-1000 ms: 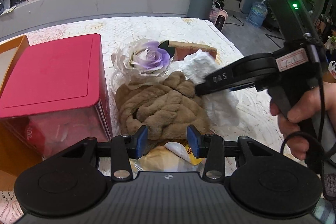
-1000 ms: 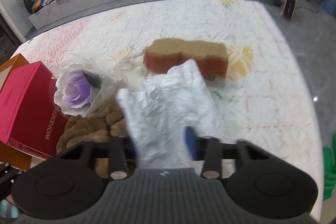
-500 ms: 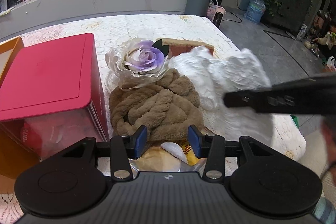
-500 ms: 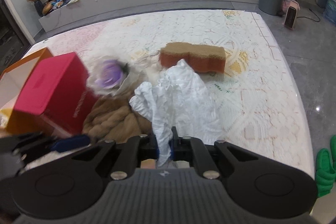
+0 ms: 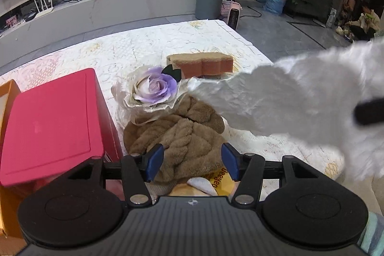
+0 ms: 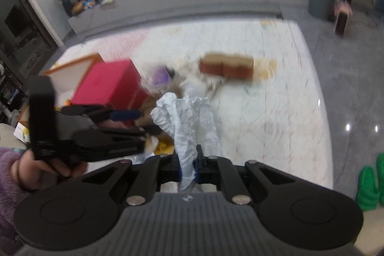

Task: Organize soft objects
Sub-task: 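Grasp the brown teddy bear with the left tool while the right tool grasps the white cloth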

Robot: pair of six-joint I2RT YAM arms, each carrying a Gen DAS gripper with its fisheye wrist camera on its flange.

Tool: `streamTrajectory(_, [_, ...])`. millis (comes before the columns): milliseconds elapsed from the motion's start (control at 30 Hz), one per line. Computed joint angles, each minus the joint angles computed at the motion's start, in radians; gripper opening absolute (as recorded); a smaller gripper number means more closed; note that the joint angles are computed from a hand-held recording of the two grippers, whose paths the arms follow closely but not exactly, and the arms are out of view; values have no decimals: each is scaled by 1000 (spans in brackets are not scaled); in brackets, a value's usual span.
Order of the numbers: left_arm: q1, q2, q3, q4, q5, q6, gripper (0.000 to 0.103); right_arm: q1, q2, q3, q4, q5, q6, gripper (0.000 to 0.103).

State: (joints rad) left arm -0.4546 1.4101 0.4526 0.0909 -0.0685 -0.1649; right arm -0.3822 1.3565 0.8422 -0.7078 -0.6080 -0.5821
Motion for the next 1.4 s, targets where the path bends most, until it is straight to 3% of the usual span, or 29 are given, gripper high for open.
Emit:
streamTrajectory(133, [-1,46,48,-25,31,30,71,67,38,41,71,51,57,6])
streamTrajectory(333, [-29,165,130,-48,-4,86,76,210,333,125,294,228,187,7])
streamTrajectory(500, [-43,225,169,-53,-40,78,80,253,535,205,401,234,280,9])
streamTrajectory(600, [-48,240,188,-67,-56,73,81,279,618,246,426,234,316,17])
streamTrajectory(767, [-55,261,212,-89,-79,70,84,302,637,254,449,251,332,55])
streamTrajectory(867, [-62,277,223,-91,-94,65,87,316,651,267,452,296,325,70])
streamTrajectory(1033, [-73,295,226,-82,-132,92,87,273,692,318,386,224,366,70])
streamTrajectory(1133, [-89,325,244,-81,-175,91,84,255,681,322,351,169,365,71])
streamTrajectory(1233, [-98,340,251,-77,-217,73,72,263,677,337,288,131,328,81])
streamTrajectory(1400, [-104,338,243,-73,-259,73,52,314,681,315,345,263,341,76])
